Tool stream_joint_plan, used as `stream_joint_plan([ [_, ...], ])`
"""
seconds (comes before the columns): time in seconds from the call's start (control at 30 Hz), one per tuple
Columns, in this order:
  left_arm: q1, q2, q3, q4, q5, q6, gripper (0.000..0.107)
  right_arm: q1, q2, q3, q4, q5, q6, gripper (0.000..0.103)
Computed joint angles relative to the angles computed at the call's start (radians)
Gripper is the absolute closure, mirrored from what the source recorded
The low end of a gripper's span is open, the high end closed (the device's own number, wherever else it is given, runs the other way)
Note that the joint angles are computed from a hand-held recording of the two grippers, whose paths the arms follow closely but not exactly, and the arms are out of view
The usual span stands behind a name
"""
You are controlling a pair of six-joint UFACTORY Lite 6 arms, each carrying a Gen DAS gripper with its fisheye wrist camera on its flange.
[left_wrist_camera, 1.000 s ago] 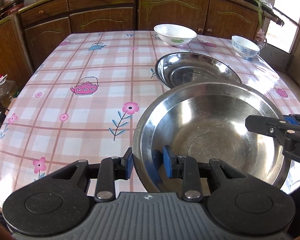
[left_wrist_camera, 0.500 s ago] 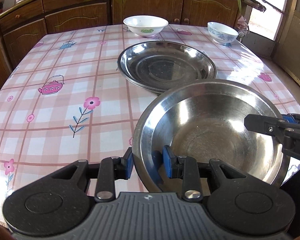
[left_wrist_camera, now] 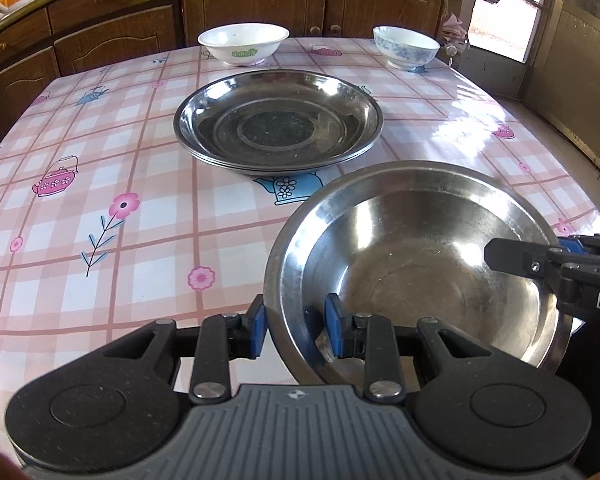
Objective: Organize plates and bowls
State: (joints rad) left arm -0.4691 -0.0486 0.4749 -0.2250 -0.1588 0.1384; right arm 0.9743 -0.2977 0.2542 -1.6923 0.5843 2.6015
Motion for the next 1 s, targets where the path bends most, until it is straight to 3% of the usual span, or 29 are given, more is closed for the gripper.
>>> stream_joint_plan([
  [0.4,-0.057,0.025,0.001,-0.31,-0.076,0.277,0.077,-0.044,0.042,-0.016,-0.117,-0.013,0.108,0.078],
  [0.73,-0.052,0.004,-0.019,-0.344,-0.091,0.3,0.068,-0.074,0.073,-0.004,-0.179,-0.042,0.154,0.077],
  [0.93,-0.002,-0.041,-0.033,-0.282,-0.064,0.223,0.047,-0.067,0.047,-0.01,-0.115,-0.011,0.107,0.057],
  [1.0,0.014,-0.059,-0.035,-0.253,-0.05,0.194,0.045,-0.067,0.03,-0.017,-0.104,-0.001,0.096,0.05],
])
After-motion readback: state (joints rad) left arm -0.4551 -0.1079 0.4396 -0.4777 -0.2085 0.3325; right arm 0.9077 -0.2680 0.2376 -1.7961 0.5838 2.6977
